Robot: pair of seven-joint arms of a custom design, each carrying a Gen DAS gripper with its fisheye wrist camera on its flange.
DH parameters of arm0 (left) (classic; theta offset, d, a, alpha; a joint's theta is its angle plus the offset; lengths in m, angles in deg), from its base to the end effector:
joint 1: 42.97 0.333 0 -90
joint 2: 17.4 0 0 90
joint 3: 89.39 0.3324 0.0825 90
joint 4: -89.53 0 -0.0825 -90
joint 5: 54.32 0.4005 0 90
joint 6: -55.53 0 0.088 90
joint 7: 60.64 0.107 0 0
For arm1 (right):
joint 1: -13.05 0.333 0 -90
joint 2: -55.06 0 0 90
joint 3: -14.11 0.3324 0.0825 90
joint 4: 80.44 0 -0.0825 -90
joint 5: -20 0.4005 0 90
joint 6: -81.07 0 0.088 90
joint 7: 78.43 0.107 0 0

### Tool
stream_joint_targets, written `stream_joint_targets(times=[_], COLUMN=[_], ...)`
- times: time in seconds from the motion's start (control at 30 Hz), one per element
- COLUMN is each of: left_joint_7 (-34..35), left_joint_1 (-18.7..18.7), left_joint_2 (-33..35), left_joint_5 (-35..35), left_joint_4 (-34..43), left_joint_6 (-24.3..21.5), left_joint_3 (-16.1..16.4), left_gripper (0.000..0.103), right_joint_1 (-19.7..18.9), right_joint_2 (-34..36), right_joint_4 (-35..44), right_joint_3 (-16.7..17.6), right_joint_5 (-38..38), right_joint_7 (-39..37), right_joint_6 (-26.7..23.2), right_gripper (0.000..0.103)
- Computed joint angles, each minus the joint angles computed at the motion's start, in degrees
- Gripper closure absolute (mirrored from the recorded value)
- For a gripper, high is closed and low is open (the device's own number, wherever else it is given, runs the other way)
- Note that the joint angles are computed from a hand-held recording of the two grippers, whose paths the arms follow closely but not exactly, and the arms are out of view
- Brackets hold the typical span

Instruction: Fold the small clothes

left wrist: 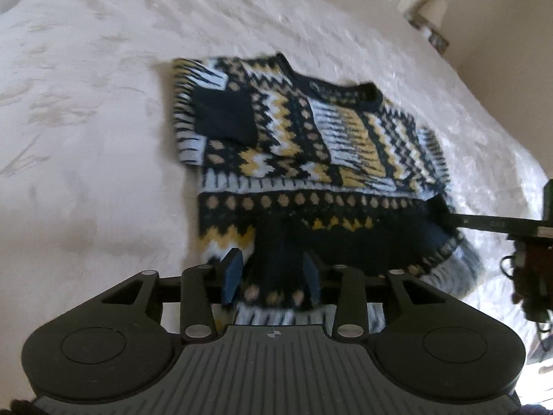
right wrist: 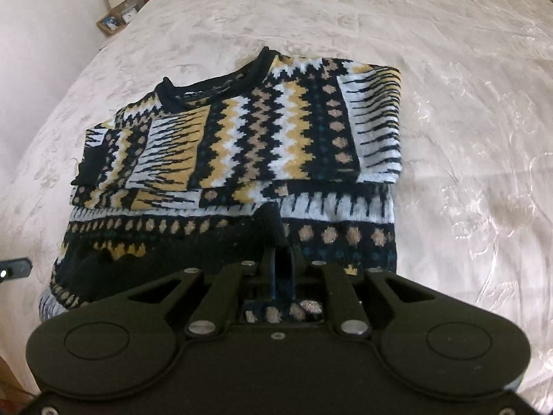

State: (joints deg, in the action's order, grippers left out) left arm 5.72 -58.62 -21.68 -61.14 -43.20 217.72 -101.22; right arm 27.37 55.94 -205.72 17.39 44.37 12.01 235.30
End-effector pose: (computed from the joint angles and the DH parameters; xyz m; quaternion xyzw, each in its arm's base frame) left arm 0.4945 -0.2520 0.4450 -0.6871 0.6660 -0.2816 0.0714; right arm 0.5626 0.1642 0.4390 -0.6667 0.6935 -0.0296 0.2714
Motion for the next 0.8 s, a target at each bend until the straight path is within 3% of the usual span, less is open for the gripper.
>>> stream_joint_targets(times=[0.07,0.13,0.2,0.27,0.47,0.6,0.73,0.8], left_joint_7=[3.1,8.3,9.8,10.6,13.0,10.9,1.7,-5.5], left_joint_1=[-0.1,0.2,0.8,1.5,2.7,2.4,1.4,0.7], left_joint_2=[2.7,4.7,6.4,7.2,8.2,8.3,8.0,7.7], left_joint_5=[-1.3,-6.0,-6.8,-7.7,-11.9,-9.9,-0.6,7.0], left_joint_4=[2.3,3.9,5.1,5.7,6.0,5.9,5.6,5.6], left_joint_6=[-1.5,-2.5,-3.5,-3.8,-2.4,-1.2,-1.0,-1.1], left_joint_3=[0.2,-0.2,-0.9,-1.5,-2.9,-3.1,-2.1,-1.4], left_gripper=[0.065,0.065,0.065,0.065,0.066,0.068,0.092,0.097], right_joint_1=[0.1,0.2,0.2,0.1,-0.1,-0.3,-0.7,-0.9], right_joint_2=[-0.1,-0.3,-0.3,-0.1,0.9,2.2,3.5,3.6], right_joint_4=[-0.1,-0.2,-0.1,0.0,0.8,2.0,3.3,3.7], right_joint_3=[0.0,0.0,0.0,-0.1,-0.1,0.1,0.3,0.4], right_joint_5=[-2.4,-4.1,-5.5,-6.4,-4.0,-0.9,3.2,5.5], right_joint_7=[2.2,3.5,4.2,4.5,1.3,-2.5,-7.1,-9.5], right_joint_6=[-0.3,-0.6,-1.2,-1.8,-2.6,-2.8,-3.3,-3.9], right_gripper=[0.054,0.043,0.044,0.037,0.036,0.036,0.035,0.046])
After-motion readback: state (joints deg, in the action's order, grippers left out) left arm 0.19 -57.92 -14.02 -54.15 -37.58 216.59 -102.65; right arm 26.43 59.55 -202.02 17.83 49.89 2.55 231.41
